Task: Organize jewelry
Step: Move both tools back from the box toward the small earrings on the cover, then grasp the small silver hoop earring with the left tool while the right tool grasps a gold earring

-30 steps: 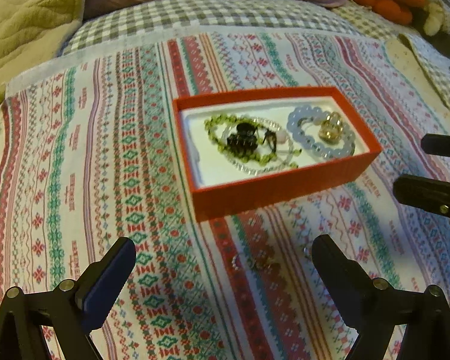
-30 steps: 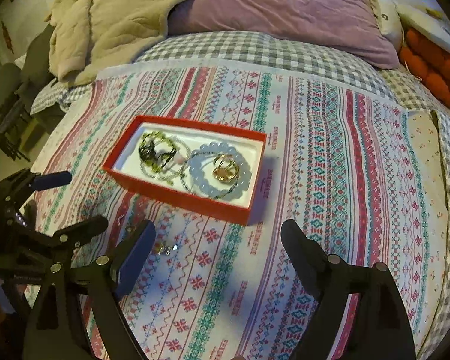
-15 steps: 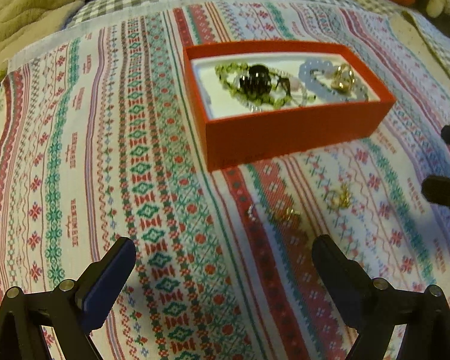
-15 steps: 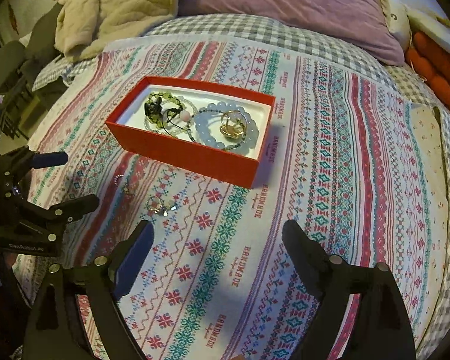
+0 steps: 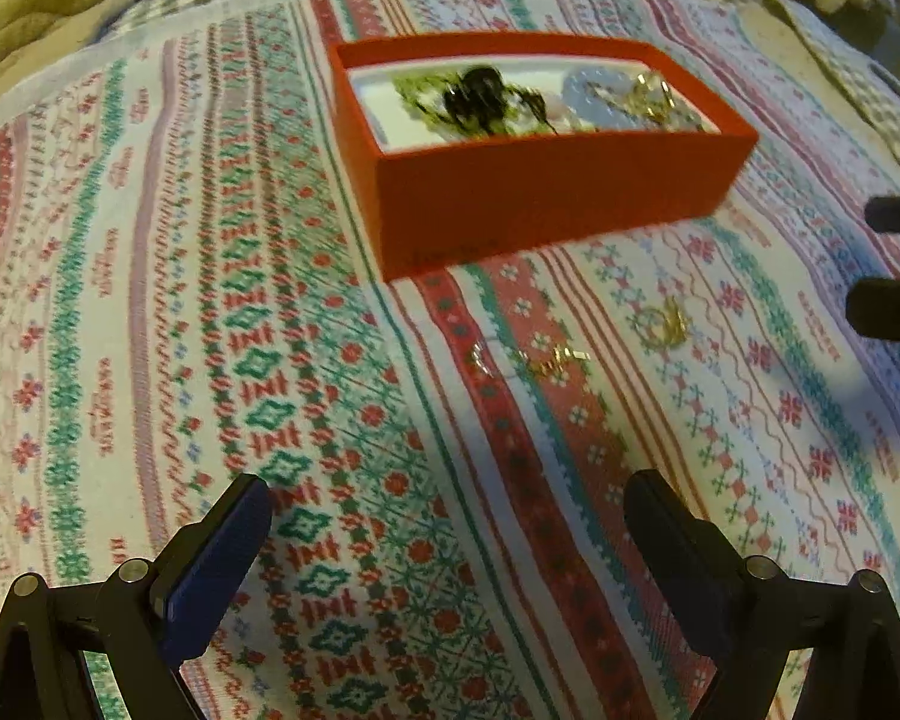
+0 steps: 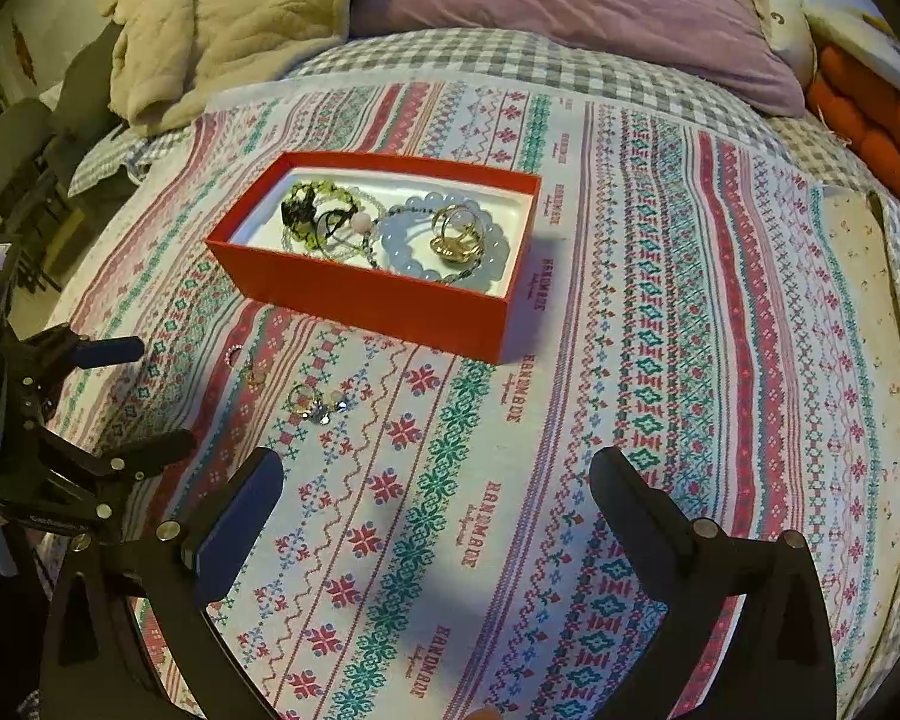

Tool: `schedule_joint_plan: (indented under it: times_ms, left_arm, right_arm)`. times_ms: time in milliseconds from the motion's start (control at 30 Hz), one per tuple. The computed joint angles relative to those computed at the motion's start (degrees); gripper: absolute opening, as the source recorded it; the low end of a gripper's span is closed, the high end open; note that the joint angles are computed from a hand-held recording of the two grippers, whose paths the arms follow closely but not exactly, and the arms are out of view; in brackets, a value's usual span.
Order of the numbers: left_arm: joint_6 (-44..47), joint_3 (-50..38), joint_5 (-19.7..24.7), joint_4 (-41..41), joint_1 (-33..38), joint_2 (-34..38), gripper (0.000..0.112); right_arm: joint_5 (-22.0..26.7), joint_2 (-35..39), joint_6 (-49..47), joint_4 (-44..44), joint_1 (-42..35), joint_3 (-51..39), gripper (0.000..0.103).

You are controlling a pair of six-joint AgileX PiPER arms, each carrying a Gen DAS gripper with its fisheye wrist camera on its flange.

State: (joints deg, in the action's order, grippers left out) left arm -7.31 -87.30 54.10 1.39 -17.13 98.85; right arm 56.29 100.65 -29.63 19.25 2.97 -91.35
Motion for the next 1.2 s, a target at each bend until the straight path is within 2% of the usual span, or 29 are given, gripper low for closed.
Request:
schedule_joint_plan:
  times_ms: [100, 200, 367, 533, 700, 800, 967, 1200]
  left_arm:
    - [0.97, 0.83, -1.38, -0.66, 0.15, 0.2, 0.096]
    - [2.58, 0.27, -2.28, -2.59, 0.9, 0.82, 0.084]
    - [4.52, -1.69, -3.22, -3.65, 1.65, 2.26, 0.057]
    - [8.92, -1.02, -5.98, -0.56, 0.33, 3.43, 0.055]
    - [12.78, -1.1, -7.89, -1.99, 0.88, 4.15, 0.052]
    - [14.6, -1.18, -9.12, -2.66, 0.89, 4.61, 0.045]
    - [18.31, -0.25, -10.71, -4.15, 0.17, 4.44, 0.018]
    - [18.7, 0.53, -10.54, -4.08, -0.07, 3.52, 0.016]
  right_arm:
    - [0.4, 0.64, 0.28, -1.34, 0.77, -0.05, 0.103]
    - [0.88, 1.16, 0.36, -2.14, 1.54, -0.03, 0.103]
    - [1.61, 2.02, 0.93, -2.47, 1.98, -0.46, 0.103]
    - [2.42, 2.96, 2.12, -2.3, 1.44, -1.54, 0.103]
    - [3.39, 3.66, 2.87, -2.25, 1.3, -2.2, 0.103]
    - [3.77, 3.88, 2.88, -2.01, 1.3, -2.39, 0.103]
    - [4.6, 4.44, 2.94, -1.74, 1.21, -3.21, 0.103]
    - [6.49, 5.23, 2.72, -0.88, 0.99, -4.27, 0.103]
